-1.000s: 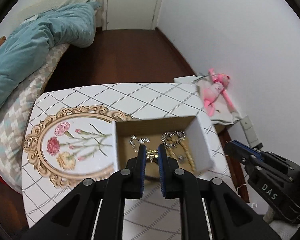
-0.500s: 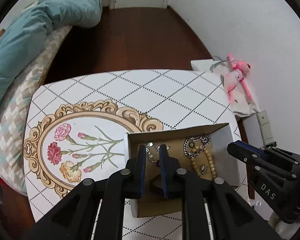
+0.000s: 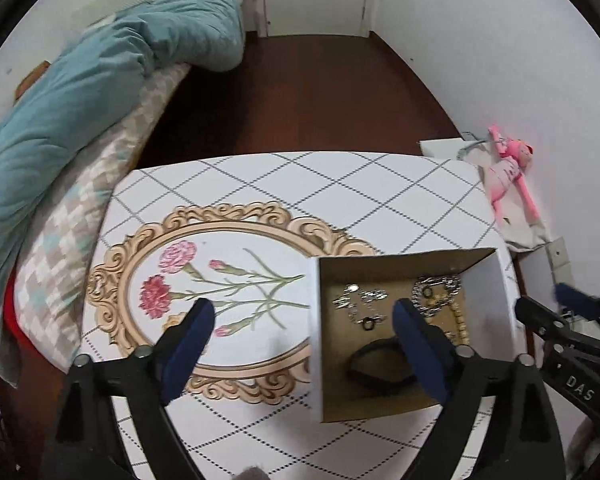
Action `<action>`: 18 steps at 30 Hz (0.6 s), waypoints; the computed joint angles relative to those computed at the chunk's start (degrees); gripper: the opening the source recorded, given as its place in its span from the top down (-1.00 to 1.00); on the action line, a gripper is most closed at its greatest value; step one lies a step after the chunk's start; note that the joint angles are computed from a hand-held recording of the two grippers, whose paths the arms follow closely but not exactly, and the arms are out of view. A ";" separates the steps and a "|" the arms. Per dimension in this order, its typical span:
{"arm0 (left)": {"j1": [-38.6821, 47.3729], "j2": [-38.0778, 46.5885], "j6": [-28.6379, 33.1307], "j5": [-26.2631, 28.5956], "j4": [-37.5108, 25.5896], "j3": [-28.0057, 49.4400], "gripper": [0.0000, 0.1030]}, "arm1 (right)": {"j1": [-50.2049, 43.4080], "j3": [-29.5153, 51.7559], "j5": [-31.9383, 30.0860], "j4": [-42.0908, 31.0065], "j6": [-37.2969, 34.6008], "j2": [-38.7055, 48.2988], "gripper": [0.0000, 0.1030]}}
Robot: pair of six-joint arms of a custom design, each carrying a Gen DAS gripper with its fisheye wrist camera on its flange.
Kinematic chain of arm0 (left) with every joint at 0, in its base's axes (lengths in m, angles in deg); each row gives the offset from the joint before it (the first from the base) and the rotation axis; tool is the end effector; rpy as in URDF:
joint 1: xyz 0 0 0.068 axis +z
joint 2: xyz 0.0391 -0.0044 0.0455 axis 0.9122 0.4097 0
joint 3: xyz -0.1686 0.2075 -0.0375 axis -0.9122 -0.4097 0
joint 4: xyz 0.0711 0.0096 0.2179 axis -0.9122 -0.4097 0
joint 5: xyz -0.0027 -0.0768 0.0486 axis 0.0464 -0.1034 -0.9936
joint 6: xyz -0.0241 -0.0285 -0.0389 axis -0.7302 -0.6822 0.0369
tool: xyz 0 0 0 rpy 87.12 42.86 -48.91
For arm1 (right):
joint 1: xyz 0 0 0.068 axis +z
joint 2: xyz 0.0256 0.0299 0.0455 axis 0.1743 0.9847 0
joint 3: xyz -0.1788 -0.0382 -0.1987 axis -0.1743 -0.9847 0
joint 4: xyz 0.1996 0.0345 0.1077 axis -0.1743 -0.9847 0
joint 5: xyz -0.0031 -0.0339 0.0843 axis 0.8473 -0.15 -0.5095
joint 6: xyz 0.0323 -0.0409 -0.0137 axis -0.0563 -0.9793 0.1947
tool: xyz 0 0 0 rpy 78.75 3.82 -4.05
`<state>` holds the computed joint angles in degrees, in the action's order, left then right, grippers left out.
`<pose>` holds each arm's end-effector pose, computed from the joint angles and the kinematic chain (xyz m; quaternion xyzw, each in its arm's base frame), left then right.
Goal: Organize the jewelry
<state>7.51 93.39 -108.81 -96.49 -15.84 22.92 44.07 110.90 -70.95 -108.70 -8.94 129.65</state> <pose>0.1332 -0.1867 0.3228 -0.1005 0.9665 0.0221 0.2350 0.1935 0.1262 0.3100 -0.1230 0.9727 0.0381 0.1929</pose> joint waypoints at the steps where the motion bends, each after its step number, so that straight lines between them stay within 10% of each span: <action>1: -0.56 -0.08 -0.73 -0.54 -0.12 -0.40 -0.96 | 0.49 -0.62 1.40 -0.14 0.22 -0.35 -0.43; 5: -2.75 -0.36 -4.02 -1.52 -0.41 -2.84 -0.99 | 2.27 -4.02 5.05 0.16 1.17 -1.96 -0.98; 18: -9.00 0.87 -10.73 -1.54 -1.03 -4.19 -0.99 | 5.83 -9.61 9.48 -0.31 4.99 -6.60 -1.00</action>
